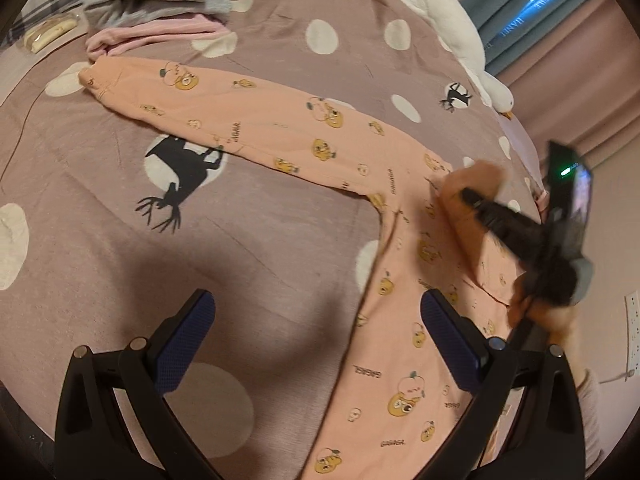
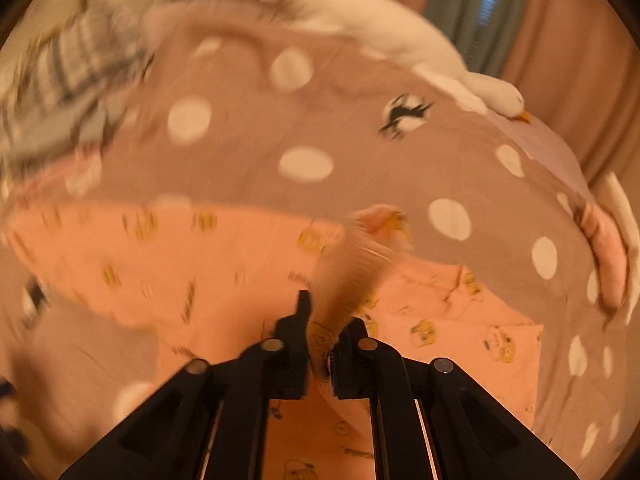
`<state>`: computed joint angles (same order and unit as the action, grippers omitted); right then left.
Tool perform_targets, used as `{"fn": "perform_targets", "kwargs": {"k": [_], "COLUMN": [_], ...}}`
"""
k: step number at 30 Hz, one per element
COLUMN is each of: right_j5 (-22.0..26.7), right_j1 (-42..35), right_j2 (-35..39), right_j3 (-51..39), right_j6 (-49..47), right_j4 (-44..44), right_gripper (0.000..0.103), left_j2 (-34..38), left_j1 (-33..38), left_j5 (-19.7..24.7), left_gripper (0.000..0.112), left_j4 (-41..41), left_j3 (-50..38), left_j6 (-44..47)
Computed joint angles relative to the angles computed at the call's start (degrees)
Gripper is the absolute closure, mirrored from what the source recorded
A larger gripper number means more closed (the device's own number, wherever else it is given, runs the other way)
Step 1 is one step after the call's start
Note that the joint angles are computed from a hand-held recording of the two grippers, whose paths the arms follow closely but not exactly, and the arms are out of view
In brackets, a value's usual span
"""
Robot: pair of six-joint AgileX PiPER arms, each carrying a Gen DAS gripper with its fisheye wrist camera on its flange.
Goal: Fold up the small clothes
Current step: 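Carry the sleeve across the shirt body with the right gripper and release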
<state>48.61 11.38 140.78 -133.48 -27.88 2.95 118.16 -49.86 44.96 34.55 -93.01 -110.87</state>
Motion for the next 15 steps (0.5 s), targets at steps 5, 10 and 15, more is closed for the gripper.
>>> {"fn": "perform_targets", "kwargs": {"k": [5, 10, 15], "right_j5": [0.92, 5.04, 16.03], "right_j1": [1.99, -3.55, -14.01], "right_j2": [-0.38, -6.90, -5.43], "right_j3": [4.10, 11.74, 6.22], "right_j6": [-4.75, -22.64, -23.97], "right_j4": [-1.78, 20.04, 35.59], "right_gripper": [0.081, 0.045, 0.035], "left_j2": [0.00, 1.61, 4.42], "left_j1": [0.97, 1.68, 3.38], "left_j5": [-1.17, 1.79, 0.35], "left_gripper": [0.010, 0.010, 0.010], "left_j4": [-0.54, 0.30, -0.36], "left_j3": [0.11, -5.22, -11.48], "left_j6": [0.83, 4.21, 9.73]}}
